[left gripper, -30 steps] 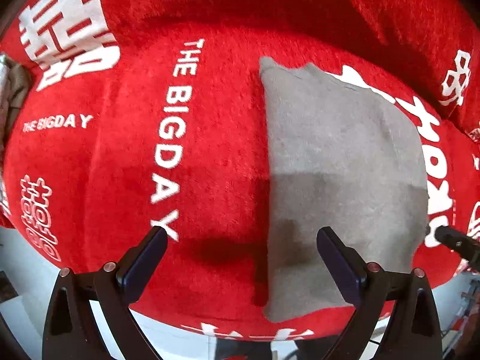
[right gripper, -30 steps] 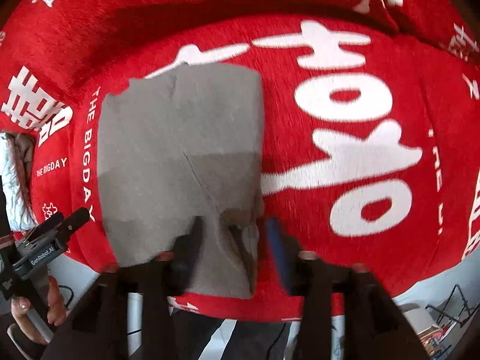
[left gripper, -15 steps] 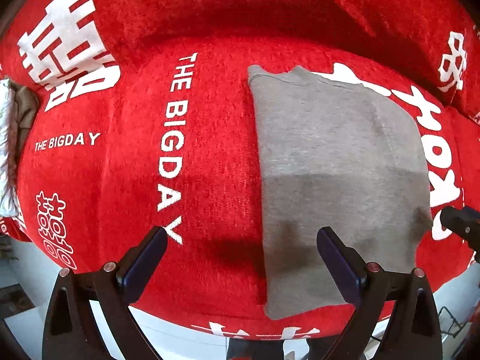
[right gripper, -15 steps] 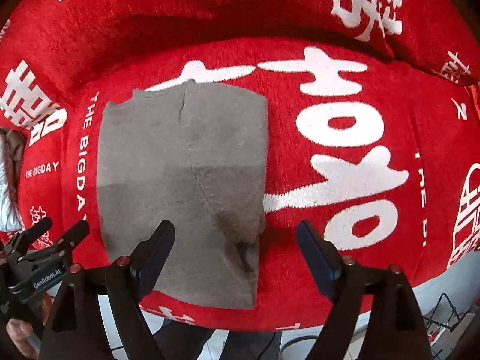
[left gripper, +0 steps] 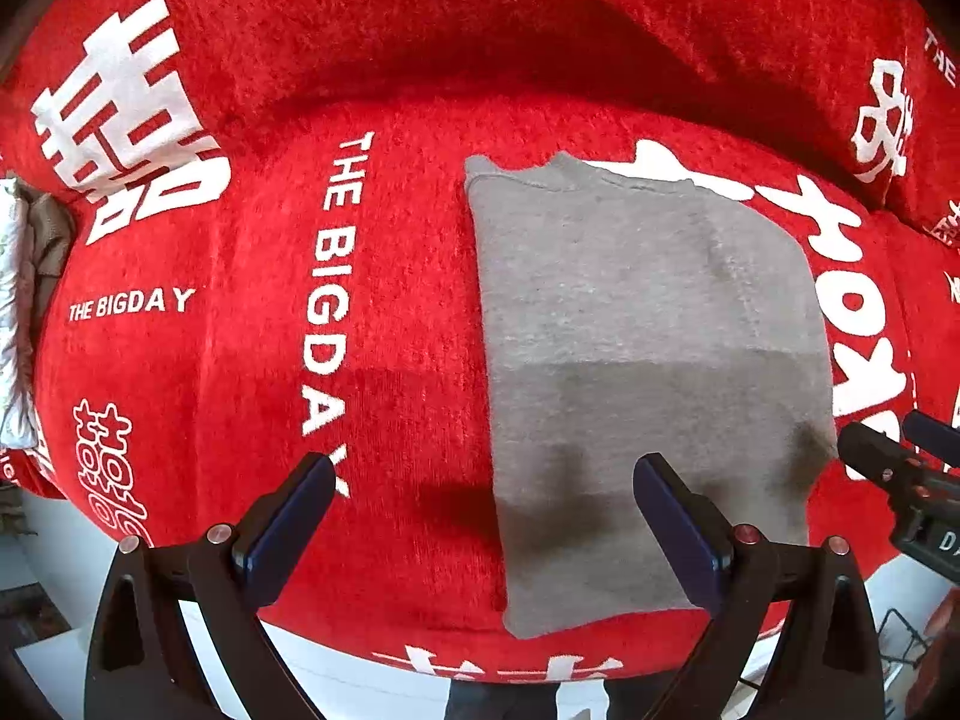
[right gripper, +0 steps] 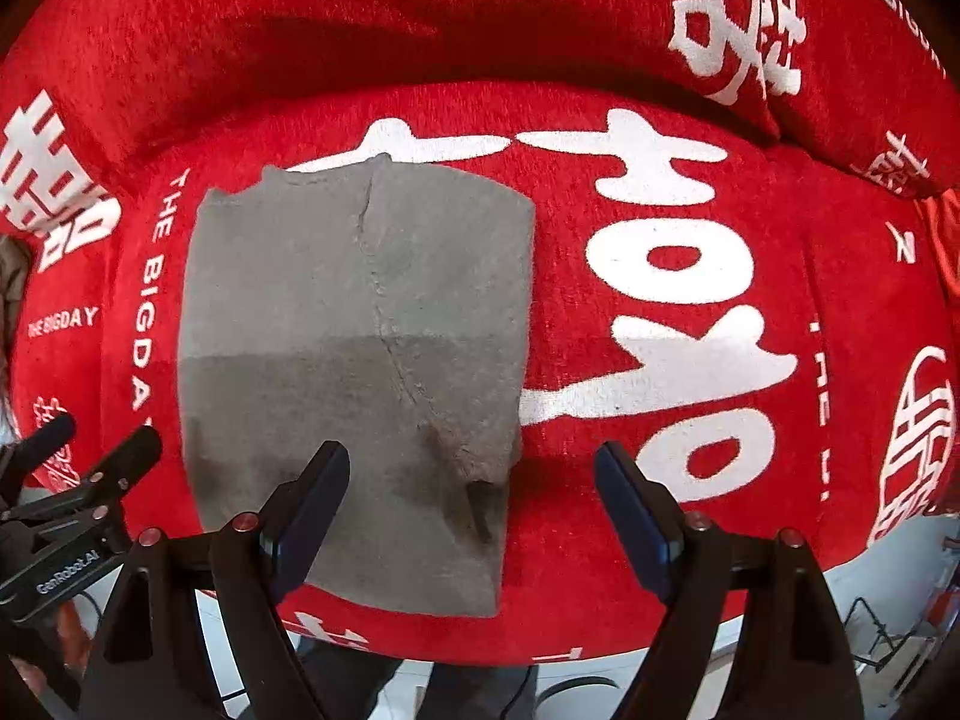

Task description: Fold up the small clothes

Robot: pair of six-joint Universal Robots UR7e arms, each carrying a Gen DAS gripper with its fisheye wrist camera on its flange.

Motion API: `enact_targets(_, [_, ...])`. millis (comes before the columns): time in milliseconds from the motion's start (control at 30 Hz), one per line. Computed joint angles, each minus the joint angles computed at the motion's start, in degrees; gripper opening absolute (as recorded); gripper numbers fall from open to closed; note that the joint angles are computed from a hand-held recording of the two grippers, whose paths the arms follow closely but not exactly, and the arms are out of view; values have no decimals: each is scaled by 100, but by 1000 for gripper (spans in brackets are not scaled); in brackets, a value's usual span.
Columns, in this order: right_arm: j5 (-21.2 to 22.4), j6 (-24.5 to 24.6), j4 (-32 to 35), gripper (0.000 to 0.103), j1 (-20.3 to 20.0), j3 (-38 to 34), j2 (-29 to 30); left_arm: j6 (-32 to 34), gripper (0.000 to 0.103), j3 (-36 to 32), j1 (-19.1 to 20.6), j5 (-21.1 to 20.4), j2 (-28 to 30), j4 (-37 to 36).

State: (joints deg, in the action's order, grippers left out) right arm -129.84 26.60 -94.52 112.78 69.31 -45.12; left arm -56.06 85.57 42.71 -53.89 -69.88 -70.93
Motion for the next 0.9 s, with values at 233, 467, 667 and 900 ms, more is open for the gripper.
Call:
enact_targets(233, [-241, -48, 118, 86, 63, -81, 83, -39, 100, -52, -36, 39, 56, 130])
enact_targets(467, [-247, -12, 141, 86, 63, -81, 87, -103, 100, -63, -30, 37, 56, 165])
enact_targets(667, [-223, 3, 147, 86, 59, -69, 91, -145, 100, -61, -20, 33, 50, 184])
enact_targets(900, [-236, 24, 130, 86, 62, -65, 90, -141, 100, -43, -12, -3, 39, 191])
